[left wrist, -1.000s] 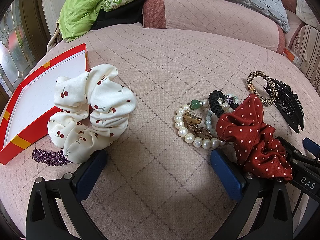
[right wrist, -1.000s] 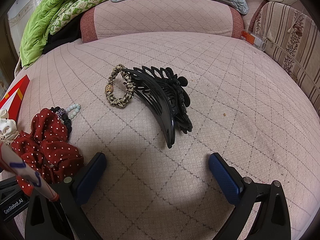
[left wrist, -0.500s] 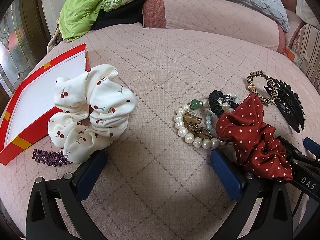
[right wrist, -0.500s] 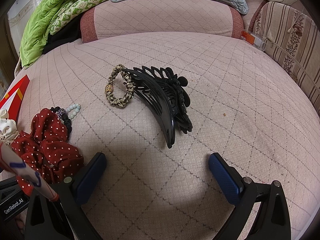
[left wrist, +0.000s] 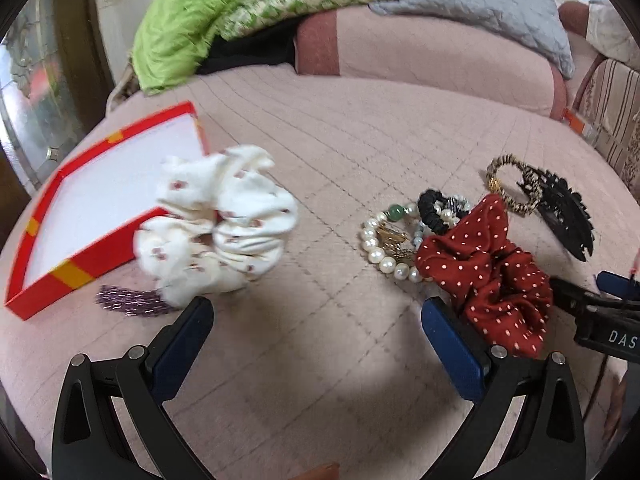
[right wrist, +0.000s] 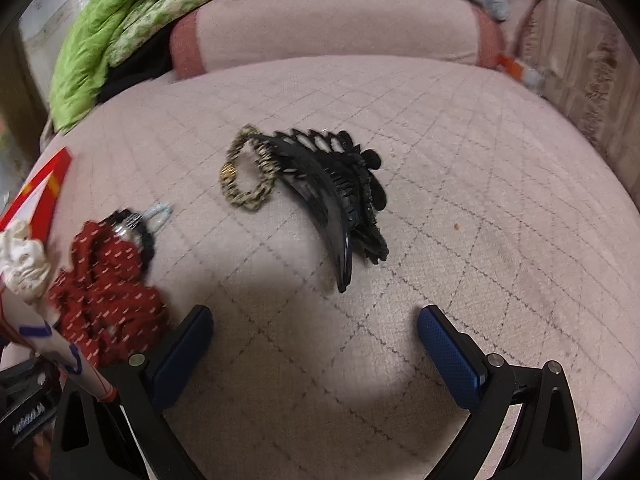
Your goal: Organize jewelry
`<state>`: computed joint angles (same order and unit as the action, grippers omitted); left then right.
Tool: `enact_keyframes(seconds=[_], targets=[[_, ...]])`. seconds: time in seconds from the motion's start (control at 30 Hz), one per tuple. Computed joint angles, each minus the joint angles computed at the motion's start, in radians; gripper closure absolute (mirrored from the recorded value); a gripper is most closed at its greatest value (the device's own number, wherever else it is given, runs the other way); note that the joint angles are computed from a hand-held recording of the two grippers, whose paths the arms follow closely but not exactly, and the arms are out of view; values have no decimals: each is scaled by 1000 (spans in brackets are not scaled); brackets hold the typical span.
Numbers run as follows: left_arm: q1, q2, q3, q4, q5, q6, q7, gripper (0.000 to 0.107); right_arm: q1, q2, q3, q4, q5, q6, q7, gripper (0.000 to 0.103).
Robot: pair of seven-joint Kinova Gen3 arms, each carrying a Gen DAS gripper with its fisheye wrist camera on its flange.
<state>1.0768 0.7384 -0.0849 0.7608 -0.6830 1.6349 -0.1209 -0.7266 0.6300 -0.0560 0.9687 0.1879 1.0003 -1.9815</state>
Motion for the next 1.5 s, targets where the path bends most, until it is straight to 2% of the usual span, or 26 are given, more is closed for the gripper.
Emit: enact_keyframes(seconds=[0.1, 0.17, 0.23, 0.3, 0.37, 0.43, 0.47, 0.57, 0.73, 0.87, 1.13, 1.37, 1.5], targets=[[46, -9, -19, -9, -48, 36, 10, 4, 25, -29, -57, 12, 44, 24, 21, 1], [78, -8, -33, -30, -87, 75, 15, 4, 78, -89, -136, 89, 72, -41, -42, 1], [106, -12, -40, -42, -114, 107, 27, 4, 86, -154, -159, 177, 121, -122, -120, 1], [125, -17, -38, -47, -130, 127, 32, 4, 73, -222, -143, 262, 123, -203, -173, 1], [134, -20, -31, -49, -133, 141, 35, 4, 27, -281, -91, 342, 114, -275, -211, 1], [140, -24, -24, -47, -128, 149, 45, 4, -41, -308, -28, 375, 110, -297, -230, 1], [144, -27, -21, -45, -126, 156, 48, 4, -54, -319, -25, 389, 115, -298, -233, 1], [153, -29, -19, -50, -128, 170, 56, 4, -78, -324, -40, 380, 168, -262, -260, 1], [168, -35, -16, -53, -134, 193, 77, 4, -112, -332, -47, 391, 249, -260, -319, 1], [166, -54, -5, -29, -125, 189, 100, 4, -104, -334, -66, 392, 249, -253, -321, 1], [141, -70, 19, -7, -89, 172, 117, 4, -76, -334, -87, 398, 199, -271, -278, 1], [75, -172, 72, 162, -11, 75, 222, 4, -40, -313, -109, 376, 109, -290, -181, 1], [33, -210, 108, 232, 24, 32, 269, 4, -9, -265, -131, 314, 14, -263, -83, 6]])
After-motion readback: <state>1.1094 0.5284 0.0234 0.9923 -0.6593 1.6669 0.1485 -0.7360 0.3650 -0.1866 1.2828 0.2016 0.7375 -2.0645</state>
